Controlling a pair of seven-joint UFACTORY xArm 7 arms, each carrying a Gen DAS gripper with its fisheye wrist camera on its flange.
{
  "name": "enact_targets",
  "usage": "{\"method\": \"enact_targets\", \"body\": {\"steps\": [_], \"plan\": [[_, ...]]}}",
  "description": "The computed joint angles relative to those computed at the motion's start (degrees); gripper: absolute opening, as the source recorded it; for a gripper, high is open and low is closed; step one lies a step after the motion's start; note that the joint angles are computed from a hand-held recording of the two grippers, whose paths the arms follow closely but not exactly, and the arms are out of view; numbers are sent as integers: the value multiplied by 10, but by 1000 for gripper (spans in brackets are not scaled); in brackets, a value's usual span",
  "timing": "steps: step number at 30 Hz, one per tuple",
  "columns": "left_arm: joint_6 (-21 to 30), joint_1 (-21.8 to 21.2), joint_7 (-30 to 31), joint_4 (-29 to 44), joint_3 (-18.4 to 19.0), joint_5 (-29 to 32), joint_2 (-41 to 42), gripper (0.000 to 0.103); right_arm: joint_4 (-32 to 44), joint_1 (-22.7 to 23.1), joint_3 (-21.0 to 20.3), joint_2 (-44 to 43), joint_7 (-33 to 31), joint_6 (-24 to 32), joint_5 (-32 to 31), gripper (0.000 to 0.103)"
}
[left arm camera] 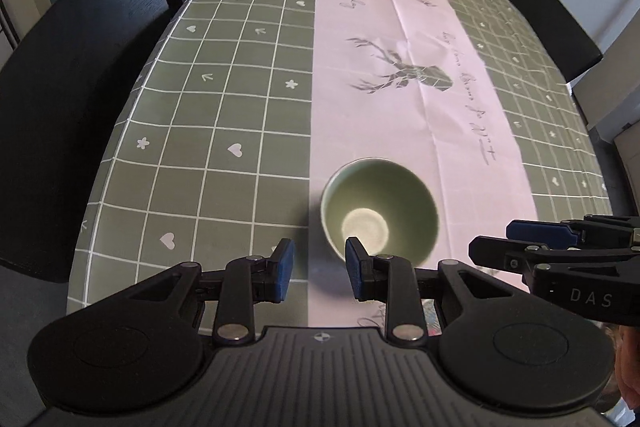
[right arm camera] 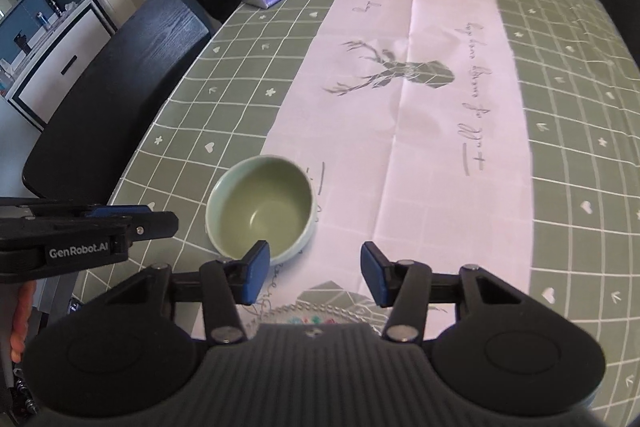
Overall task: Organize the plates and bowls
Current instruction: 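Close the left tool and the right tool on the pale green bowl rim and lift it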
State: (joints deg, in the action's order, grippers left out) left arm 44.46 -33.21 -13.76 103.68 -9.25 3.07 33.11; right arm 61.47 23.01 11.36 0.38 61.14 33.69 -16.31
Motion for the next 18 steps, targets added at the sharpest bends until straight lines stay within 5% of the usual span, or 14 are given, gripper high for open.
{"method": "enact_targets", "body": {"steps": [12, 18], "plan": [[75, -14, 11, 165, 7, -15, 127, 33, 77, -3, -21, 110, -99, 8, 85, 19], [112, -25, 25, 234, 14, -19, 176, 27, 77, -8, -26, 128, -131, -8, 124, 16]]}}
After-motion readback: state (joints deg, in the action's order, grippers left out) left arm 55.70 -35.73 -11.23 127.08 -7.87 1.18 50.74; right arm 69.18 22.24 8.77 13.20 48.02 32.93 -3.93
